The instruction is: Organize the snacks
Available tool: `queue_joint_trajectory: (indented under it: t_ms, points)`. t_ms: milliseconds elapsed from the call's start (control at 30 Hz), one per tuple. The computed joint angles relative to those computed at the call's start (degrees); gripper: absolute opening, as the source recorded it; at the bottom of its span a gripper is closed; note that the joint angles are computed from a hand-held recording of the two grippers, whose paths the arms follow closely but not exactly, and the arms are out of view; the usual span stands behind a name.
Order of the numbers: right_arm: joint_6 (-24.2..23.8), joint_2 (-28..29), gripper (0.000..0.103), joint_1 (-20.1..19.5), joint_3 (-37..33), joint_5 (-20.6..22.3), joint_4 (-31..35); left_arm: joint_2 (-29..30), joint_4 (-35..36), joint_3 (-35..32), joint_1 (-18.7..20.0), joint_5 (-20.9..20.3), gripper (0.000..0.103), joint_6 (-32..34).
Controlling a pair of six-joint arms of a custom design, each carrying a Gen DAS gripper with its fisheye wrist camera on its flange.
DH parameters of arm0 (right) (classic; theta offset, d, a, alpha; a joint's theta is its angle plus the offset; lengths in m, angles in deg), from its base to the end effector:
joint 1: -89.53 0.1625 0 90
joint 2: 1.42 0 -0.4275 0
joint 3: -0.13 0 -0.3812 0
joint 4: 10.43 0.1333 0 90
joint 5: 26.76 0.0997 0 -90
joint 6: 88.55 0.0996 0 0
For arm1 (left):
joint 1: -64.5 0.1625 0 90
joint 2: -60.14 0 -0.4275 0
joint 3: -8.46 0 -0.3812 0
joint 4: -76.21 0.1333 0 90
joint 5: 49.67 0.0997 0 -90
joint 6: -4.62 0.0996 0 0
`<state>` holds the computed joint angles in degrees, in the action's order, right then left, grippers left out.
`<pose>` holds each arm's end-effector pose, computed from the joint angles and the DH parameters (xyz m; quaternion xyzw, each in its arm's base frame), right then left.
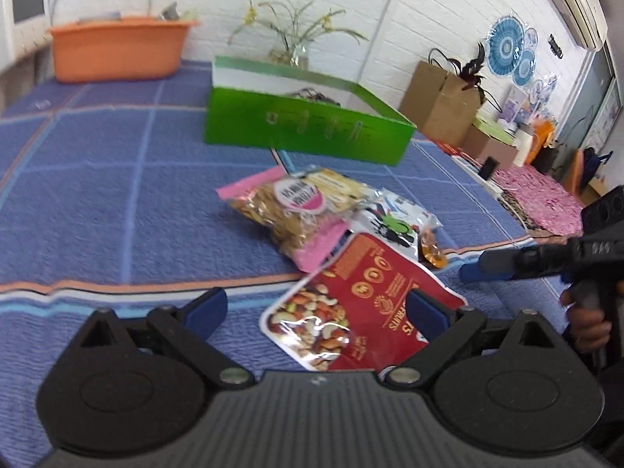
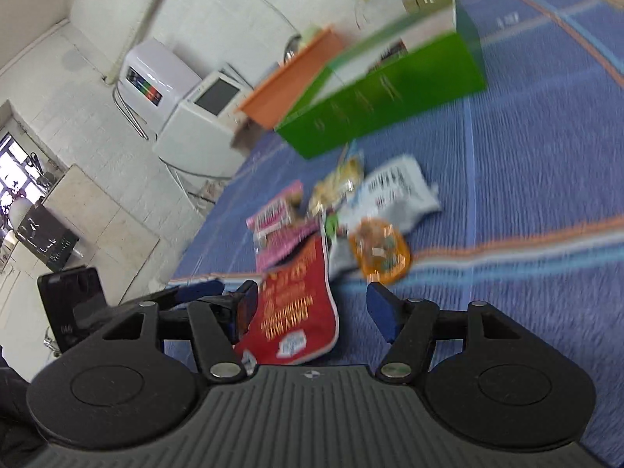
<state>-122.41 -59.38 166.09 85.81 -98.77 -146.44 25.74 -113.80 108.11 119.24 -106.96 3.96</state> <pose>-0.0005 -0.7079 0.2889 -0.1973 0.9553 -0.2057 0.0784 -0.2178 -0.6323 0.0458 0.1920 0.8993 -0.3555 0.1673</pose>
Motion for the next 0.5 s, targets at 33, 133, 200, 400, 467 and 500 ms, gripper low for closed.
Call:
queue_joint_trajectory:
  t_ms: [33,133,200,400,467,500]
  points:
    - [1.32,0.26,0.101,-0.05,-0.14,-0.61,0.46,0.13,2.64,-1.04,0.37,-0.44,0.097,-1.06]
    - [5.35,1.41,0.101,-0.79,-1.47,2.23,1.99,0.68,4.71,-2.54,0.9,-1.84,0.097,0.1]
    - [7.0,2.21,0.101,-1.16,-2.72,4.5,3.7,0.68,5.51,-3.06,1.5,-4.18,0.097,1.35]
    - [3.85,3.8,0.098,0.66,-5.61,2.0,8.86,1.32,6.26,-3.51,1.56,-7.02,0.094,6.98]
    - [1.34,4.09,0.091,1.53,-5.84,0.35,9.8,1.29,6.82,-3.47,1.18,-6.4,0.078,7.89]
    - [0.64,4.47,0.074,1.88,-6.51,-0.51,11.11,1.1,7.27,-3.43,1.17,-6.69,0.068,7.82]
